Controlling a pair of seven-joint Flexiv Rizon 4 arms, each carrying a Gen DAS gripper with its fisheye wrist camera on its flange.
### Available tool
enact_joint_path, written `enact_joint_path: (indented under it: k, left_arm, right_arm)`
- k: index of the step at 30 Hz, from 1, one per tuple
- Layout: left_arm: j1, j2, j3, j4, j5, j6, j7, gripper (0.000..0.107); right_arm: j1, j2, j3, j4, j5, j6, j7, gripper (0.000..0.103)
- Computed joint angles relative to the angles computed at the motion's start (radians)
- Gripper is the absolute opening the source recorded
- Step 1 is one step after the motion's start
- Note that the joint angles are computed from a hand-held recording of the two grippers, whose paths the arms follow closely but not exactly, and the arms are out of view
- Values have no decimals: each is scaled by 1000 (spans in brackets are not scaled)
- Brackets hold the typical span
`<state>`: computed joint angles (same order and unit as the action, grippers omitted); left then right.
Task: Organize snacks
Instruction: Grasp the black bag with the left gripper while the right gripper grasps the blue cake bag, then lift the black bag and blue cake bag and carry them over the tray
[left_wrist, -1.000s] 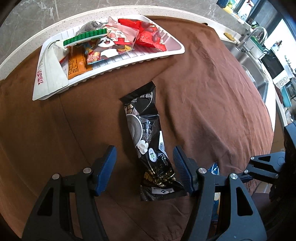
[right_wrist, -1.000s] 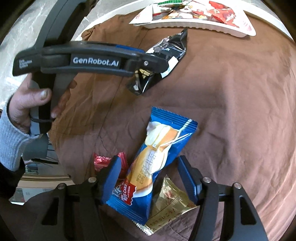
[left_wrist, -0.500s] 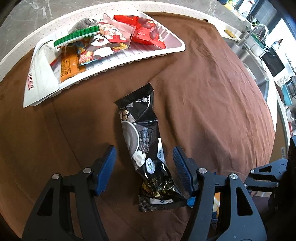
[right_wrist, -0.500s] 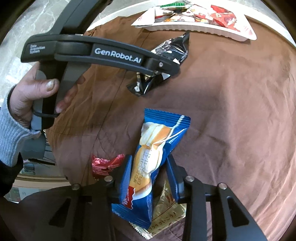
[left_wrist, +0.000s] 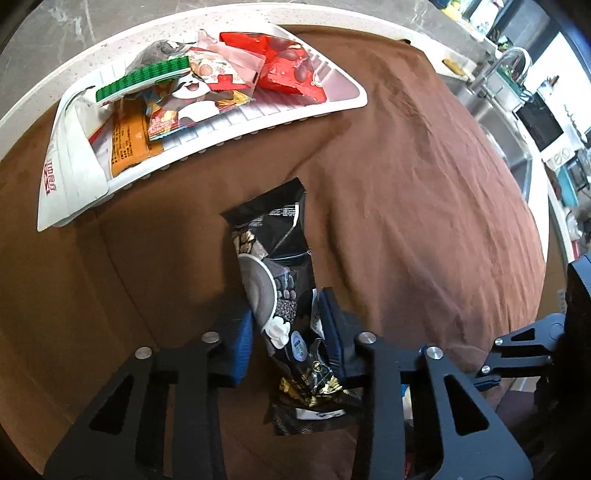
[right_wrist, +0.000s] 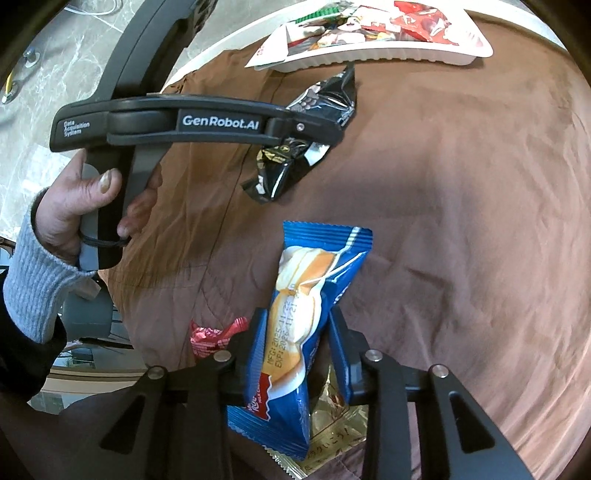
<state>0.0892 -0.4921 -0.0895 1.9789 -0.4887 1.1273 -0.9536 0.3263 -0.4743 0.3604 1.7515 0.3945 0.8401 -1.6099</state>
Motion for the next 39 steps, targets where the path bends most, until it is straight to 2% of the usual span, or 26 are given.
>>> enact_joint_path:
  k: [3,9,13,22,39]
  left_arm:
    - [20,1,-28,17,-40,16,24,15]
    - [33,9,-50,36,-99,22,68,14]
    - [50,28,-77,55,-175,25,117,14]
    - [38,60,-54,75,-238,-8,168,14]
    - [34,80,-42,95,-384,-53,256,14]
  right_arm:
    - [-14,-3,6,-4,24,-1,-13,34]
    - [-72,-11,12,-41,111,-53,-53,34]
    - [-101,-15,14,-60,175,-74,-78,34]
    - [-152,-22,7,-98,295,-123,-110,34]
    - [-180,-52,-15,-169,366,-115,-100,34]
